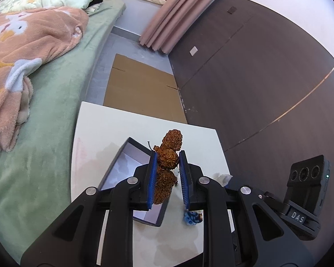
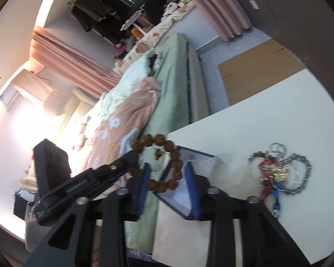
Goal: Organize jewelry
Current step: 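Lift the brown bead bracelet with the left gripper toward the black box, then lower the bracelet into the black box and open the left gripper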
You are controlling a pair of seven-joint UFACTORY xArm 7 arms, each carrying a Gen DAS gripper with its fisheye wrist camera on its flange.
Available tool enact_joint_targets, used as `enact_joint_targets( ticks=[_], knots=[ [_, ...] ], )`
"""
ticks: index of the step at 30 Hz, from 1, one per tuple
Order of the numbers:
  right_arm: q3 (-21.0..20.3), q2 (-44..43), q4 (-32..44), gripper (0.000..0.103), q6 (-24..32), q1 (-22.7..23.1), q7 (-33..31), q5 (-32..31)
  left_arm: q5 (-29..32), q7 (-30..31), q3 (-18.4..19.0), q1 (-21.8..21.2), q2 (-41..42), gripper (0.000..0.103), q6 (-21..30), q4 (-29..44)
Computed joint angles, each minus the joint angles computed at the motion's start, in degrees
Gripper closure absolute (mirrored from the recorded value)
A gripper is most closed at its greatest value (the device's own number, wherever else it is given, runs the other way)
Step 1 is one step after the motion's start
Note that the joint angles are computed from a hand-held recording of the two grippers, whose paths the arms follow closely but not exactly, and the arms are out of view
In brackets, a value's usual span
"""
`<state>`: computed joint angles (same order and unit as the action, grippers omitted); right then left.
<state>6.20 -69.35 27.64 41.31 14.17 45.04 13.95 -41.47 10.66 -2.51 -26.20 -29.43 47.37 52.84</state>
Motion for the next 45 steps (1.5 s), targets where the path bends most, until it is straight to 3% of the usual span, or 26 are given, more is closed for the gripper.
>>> enact_joint_targets(
  ticks=[4, 9, 15, 16, 17, 18, 19, 23, 25, 26, 27, 35, 38, 39, 41, 45],
  knots=[
    [0.11, 1.82, 0.10, 0.085, -3.96, 1.94, -0.45, 1.38, 0.18, -0.23, 0.95, 0.80, -0.29, 0.083, 0.27, -0.12],
    [-0.04, 6.66, 0.48, 0.085, -10.33, 5.61, -1.14, 3.55, 0.10, -0.09, 2.11, 1.91, -0.60, 0.083, 0.45, -0.15],
    [0.47, 10.39, 0.15, 0.082, -11.73, 6.34, 0.69, 3.92, -1.36, 1.52, 3.87, 2.76, -1.35, 0.086, 0.87, -0.31],
    [0.60, 10.79, 0.11, 0.072, -9.80, 5.57, 1.87, 3.68, -1.51, 1.77, 4.06, 2.83, -1.24, 0.087, 1.30, -0.24],
    [0.79, 10.95, 0.02, 0.038, -8.42, 4.89, 2.91, 3.43, -1.54, 1.86, 4.11, 2.97, -1.04, 0.088, 1.72, -0.13],
    [1.74, 10.72, -0.03, 0.025, -6.60, 3.28, 4.64, 2.60, -1.66, 2.01, 4.17, 3.11, -0.89, 0.088, 2.06, -0.02],
    [2.66, 10.32, -0.31, 0.021, -5.92, 2.11, 5.74, 1.62, -1.82, 2.20, 4.22, 3.22, -0.74, 0.088, 2.37, 0.04],
    [1.98, 9.48, -1.17, 0.021, -5.53, 2.26, 6.89, 1.02, -0.70, 1.89, 3.27, 4.32, -0.06, 0.086, 2.38, 0.23],
    [1.95, 9.14, -1.17, 0.021, -4.98, 2.07, 7.12, 0.38, 0.98, 0.98, 2.39, 4.91, 1.20, 0.066, 2.79, 0.39],
    [1.46, 9.07, -1.56, 0.021, -5.61, 2.67, 6.91, 0.73, 1.36, 0.68, 2.06, 5.08, 1.71, 0.048, 2.55, 0.25],
    [0.92, 9.17, -1.86, 0.021, -6.11, 3.36, 6.55, 1.13, 1.72, 0.48, 1.69, 5.18, 2.17, 0.044, 2.12, 0.07],
    [-1.03, 9.80, -4.70, 0.021, -10.38, 5.93, 5.89, 4.13, 6.52, -1.63, -1.32, 5.65, 7.69, 0.044, 0.23, 0.12],
    [-1.46, 9.10, -6.22, 0.021, -11.28, 6.18, 6.51, 5.00, 6.59, -1.55, -1.34, 5.35, 9.14, 0.048, 0.21, 0.41],
    [-1.59, 8.85, -6.76, 0.021, -11.65, 6.21, 6.77, 5.27, 6.88, -1.43, -1.49, 5.30, 9.48, 0.062, 0.28, 0.57],
    [-1.71, 8.45, -7.55, 0.021, -11.80, 6.08, 7.36, 5.49, 7.52, -1.24, -1.72, 5.20, 10.26, 0.075, 1.18, 1.11],
    [-1.98, 7.30, -8.78, 0.021, -11.05, 5.64, 8.59, 5.62, 8.26, -1.19, -2.24, 5.19, 9.50, 0.085, 0.52, 0.88]
  ],
)
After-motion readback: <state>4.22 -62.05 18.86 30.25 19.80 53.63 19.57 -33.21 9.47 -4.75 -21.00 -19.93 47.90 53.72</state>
